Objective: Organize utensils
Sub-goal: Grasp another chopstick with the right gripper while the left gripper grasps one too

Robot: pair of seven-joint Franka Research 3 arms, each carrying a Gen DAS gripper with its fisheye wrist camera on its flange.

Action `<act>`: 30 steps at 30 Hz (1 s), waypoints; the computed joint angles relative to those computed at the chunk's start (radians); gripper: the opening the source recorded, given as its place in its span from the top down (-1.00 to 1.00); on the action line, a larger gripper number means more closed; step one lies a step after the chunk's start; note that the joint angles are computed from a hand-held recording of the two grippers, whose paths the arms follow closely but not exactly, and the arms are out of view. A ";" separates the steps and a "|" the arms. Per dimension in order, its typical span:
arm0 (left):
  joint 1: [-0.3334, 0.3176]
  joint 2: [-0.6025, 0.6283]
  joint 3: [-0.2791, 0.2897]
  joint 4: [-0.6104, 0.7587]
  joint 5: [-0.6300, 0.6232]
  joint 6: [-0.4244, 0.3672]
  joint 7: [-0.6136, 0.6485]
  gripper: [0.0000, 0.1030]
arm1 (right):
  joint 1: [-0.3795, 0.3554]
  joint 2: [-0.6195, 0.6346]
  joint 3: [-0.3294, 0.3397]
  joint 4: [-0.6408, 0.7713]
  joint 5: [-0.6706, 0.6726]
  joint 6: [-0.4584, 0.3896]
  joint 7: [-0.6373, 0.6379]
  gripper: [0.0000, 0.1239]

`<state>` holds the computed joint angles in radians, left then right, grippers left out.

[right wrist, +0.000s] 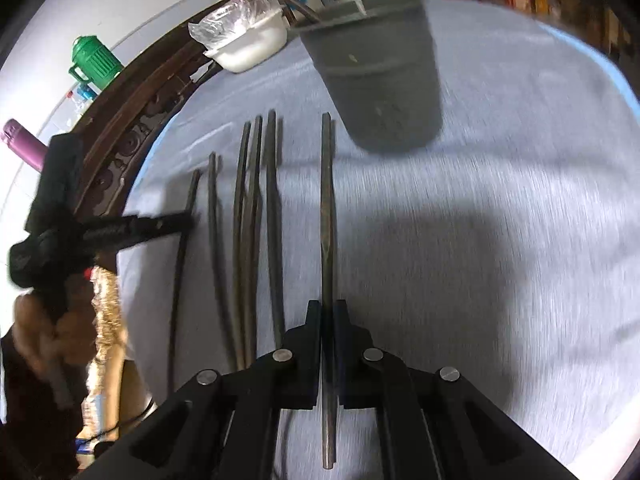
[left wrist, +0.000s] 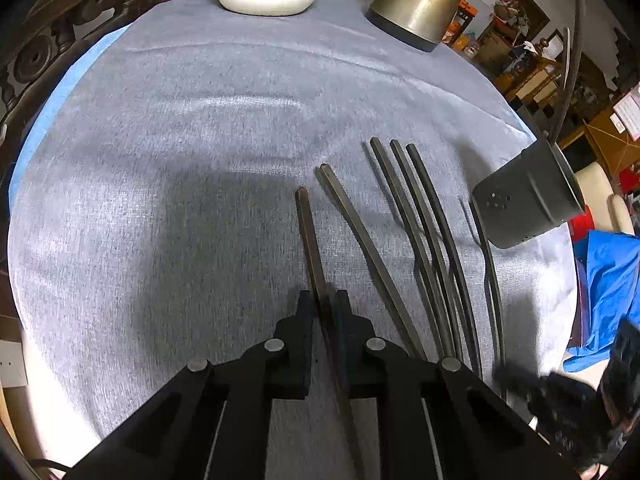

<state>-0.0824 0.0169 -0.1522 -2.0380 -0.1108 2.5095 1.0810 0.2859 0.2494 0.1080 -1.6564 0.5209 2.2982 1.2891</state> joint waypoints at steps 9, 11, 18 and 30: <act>0.002 0.022 -0.004 0.020 0.017 0.020 0.025 0.82 | -0.018 -0.005 -0.009 0.012 0.048 0.000 0.042 0.72; 0.001 0.022 -0.006 0.015 0.021 0.033 0.038 0.83 | -0.007 0.039 -0.008 0.072 0.024 0.018 0.061 0.48; 0.016 0.012 -0.002 0.008 -0.073 0.014 0.179 0.84 | 0.055 0.178 -0.017 0.257 -0.151 0.026 0.139 0.46; 0.051 0.082 0.007 0.114 -0.103 -0.053 0.180 0.81 | 0.112 0.243 -0.035 0.351 -0.353 0.019 0.207 0.88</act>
<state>-0.0318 0.0984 -0.1450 -1.9235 -0.2136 2.4567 1.2609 0.3978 0.4927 0.0725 -1.3055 0.1680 2.3173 1.4959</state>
